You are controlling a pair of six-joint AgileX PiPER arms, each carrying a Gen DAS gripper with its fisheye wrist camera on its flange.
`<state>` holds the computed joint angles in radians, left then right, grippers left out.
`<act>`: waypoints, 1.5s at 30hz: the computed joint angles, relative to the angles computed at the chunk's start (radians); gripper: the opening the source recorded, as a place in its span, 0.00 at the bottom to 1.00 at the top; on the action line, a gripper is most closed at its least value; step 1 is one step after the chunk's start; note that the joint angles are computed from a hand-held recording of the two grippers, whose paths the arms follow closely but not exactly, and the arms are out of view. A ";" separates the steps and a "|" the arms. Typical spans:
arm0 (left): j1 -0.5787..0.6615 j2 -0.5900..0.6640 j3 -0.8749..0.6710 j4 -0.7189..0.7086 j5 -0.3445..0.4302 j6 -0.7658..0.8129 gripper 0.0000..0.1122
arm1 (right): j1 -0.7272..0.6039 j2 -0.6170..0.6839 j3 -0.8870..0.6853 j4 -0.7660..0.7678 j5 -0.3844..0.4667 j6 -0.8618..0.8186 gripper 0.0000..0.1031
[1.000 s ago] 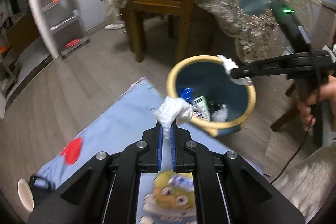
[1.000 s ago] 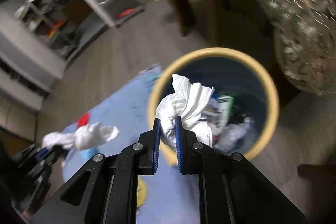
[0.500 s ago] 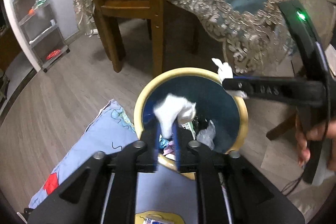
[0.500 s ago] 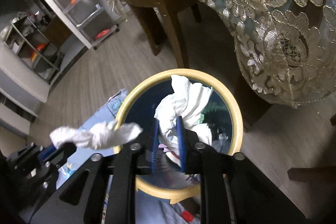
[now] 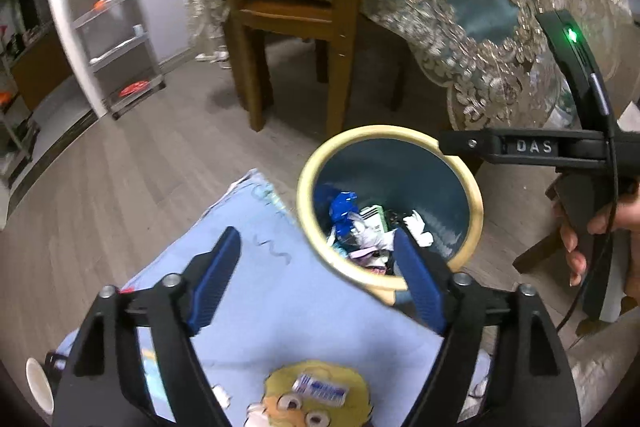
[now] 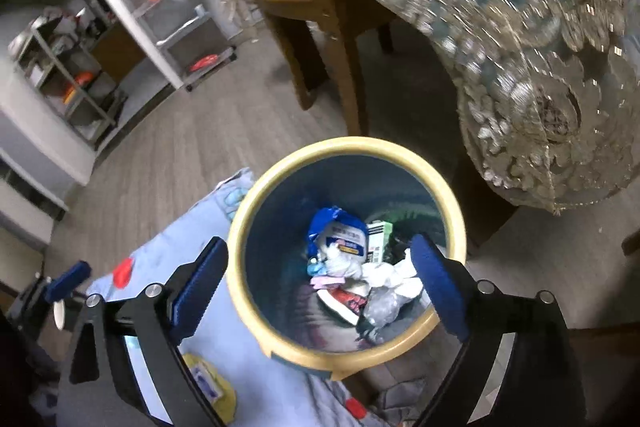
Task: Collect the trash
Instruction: 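Move both tools back over the cloth, then grasp the second small white medicine box with the right tool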
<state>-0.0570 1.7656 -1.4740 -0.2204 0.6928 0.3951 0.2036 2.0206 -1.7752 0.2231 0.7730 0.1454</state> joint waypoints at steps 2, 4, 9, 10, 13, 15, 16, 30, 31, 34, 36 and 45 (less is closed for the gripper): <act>0.039 -0.056 0.055 -0.015 -0.012 0.020 0.77 | 0.033 -0.032 0.017 -0.034 -0.006 0.018 0.92; 0.091 -0.116 0.114 -0.026 -0.021 0.051 0.79 | 0.065 -0.063 0.035 -0.068 -0.019 0.038 0.93; 0.246 -0.229 0.221 -0.073 -0.007 0.147 0.81 | 0.179 -0.165 0.123 -0.151 -0.092 0.118 0.95; 0.288 -0.250 0.241 -0.089 -0.001 0.176 0.81 | 0.207 -0.184 0.148 -0.171 -0.113 0.136 0.95; 0.406 -0.303 0.301 -0.143 0.008 0.276 0.82 | 0.292 -0.212 0.192 -0.235 -0.129 0.178 0.95; 0.475 -0.330 0.347 -0.179 0.001 0.339 0.82 | 0.331 -0.227 0.225 -0.252 -0.146 0.194 0.95; 0.502 -0.336 0.361 -0.196 0.000 0.367 0.82 | 0.353 -0.233 0.240 -0.255 -0.150 0.205 0.95; 0.680 -0.288 0.443 -0.308 -0.034 0.544 0.82 | 0.510 -0.165 0.297 -0.292 -0.121 0.276 0.95; 0.681 -0.278 0.445 -0.307 -0.037 0.545 0.83 | 0.519 -0.158 0.296 -0.315 -0.115 0.292 0.95; 0.666 -0.245 0.449 -0.282 -0.057 0.524 0.83 | 0.521 -0.130 0.284 -0.347 -0.100 0.304 0.95; 0.659 -0.226 0.453 -0.271 -0.075 0.515 0.83 | 0.507 -0.114 0.285 -0.310 -0.103 0.285 0.95; 0.642 -0.137 0.427 -0.213 -0.124 0.435 0.83 | 0.472 -0.037 0.255 -0.229 -0.091 0.253 0.95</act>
<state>0.5850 1.6287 -1.0474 -0.4329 0.5683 0.8300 0.6758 1.9833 -1.5197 -0.0054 0.6824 0.3984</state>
